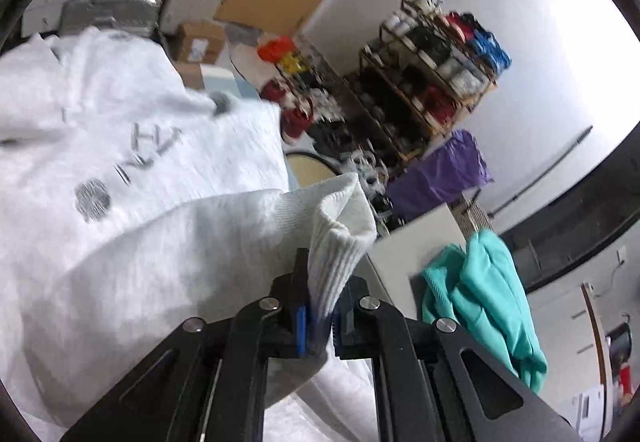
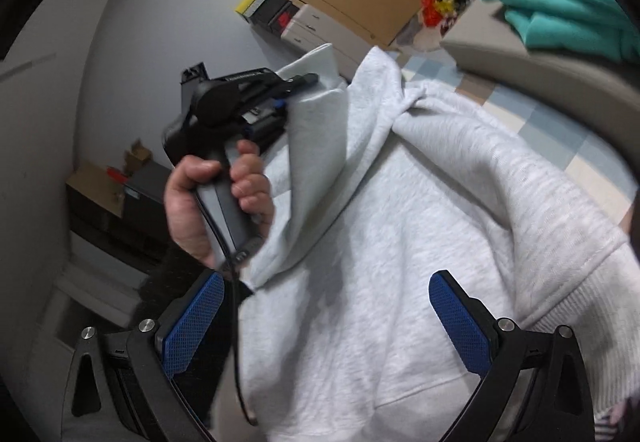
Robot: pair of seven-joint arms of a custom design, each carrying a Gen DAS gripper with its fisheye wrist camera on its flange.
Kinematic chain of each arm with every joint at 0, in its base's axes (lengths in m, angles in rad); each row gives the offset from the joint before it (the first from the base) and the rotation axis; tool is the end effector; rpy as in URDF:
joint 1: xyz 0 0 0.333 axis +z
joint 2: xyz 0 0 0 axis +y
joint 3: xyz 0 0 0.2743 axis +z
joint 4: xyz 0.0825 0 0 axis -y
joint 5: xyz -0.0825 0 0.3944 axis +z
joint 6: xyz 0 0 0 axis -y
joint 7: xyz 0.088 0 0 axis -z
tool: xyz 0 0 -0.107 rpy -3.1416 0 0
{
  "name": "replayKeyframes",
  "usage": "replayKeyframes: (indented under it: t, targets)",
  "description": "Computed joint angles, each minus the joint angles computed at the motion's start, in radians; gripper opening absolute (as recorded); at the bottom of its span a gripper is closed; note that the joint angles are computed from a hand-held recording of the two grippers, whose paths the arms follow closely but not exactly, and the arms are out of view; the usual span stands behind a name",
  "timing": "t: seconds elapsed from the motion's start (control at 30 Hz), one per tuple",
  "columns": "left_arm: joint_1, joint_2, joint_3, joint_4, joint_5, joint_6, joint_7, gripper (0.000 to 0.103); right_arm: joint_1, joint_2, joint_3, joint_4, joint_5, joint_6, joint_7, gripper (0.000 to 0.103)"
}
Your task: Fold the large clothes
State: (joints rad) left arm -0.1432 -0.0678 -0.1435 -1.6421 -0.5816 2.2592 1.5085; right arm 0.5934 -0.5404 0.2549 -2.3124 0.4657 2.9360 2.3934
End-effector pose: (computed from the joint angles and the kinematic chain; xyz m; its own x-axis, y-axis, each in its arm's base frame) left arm 0.5652 -0.1852 0.6700 -0.1826 -0.7988 0.5732 -0.8531 -0.1611 -0.4962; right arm 0.3142 0.3480 0.6389 0.0504 -0.5275 -0.8481 -0.7978 0.4895 -0.3519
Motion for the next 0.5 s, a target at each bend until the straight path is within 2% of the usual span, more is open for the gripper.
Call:
replayKeyframes:
  t: [0.03, 0.1, 0.13, 0.2, 0.23, 0.27, 0.3, 0.37, 0.4, 0.5]
  targets:
    - [0.001, 0.01, 0.002, 0.02, 0.003, -0.039, 0.003, 0.004, 0.025, -0.002, -0.023, -0.015, 0.034, 0.014, -0.002, 0.103]
    - [0.012, 0.016, 0.01, 0.048, -0.011, -0.126, -0.006, 0.01, 0.024, -0.01, -0.026, -0.028, 0.05, 0.015, 0.012, 0.103]
    - [0.018, 0.017, 0.014, 0.048, -0.035, -0.144, -0.002, 0.019, 0.014, -0.012, -0.02, -0.025, 0.041, 0.004, 0.015, 0.103]
    - [0.034, -0.03, 0.029, 0.015, -0.087, -0.165, 0.02, 0.043, -0.004, -0.012, -0.006, -0.012, 0.017, -0.018, 0.019, 0.103]
    - [0.038, -0.063, 0.033, -0.014, -0.078, -0.153, 0.023, 0.068, -0.01, -0.01, 0.0, -0.004, 0.004, -0.029, 0.017, 0.103]
    - [0.041, -0.105, 0.04, -0.055, -0.071, -0.127, 0.028, 0.077, -0.014, -0.003, 0.003, 0.006, -0.005, -0.034, 0.015, 0.103]
    - [0.042, -0.157, 0.051, -0.104, -0.072, -0.101, 0.034, 0.077, -0.023, -0.002, 0.011, 0.011, -0.017, -0.041, 0.021, 0.103]
    - [0.044, -0.265, 0.089, -0.191, -0.057, -0.114, 0.032, 0.077, -0.035, 0.004, 0.02, 0.022, -0.036, -0.056, 0.031, 0.103]
    - [0.043, -0.335, 0.107, -0.259, -0.057, -0.096, 0.028, 0.077, -0.036, 0.007, 0.02, 0.026, -0.041, -0.063, 0.033, 0.103]
    - [0.074, -0.514, 0.112, -0.402, 0.076, -0.106, -0.068, 0.078, -0.069, 0.024, 0.044, 0.063, -0.095, -0.12, 0.054, 0.103]
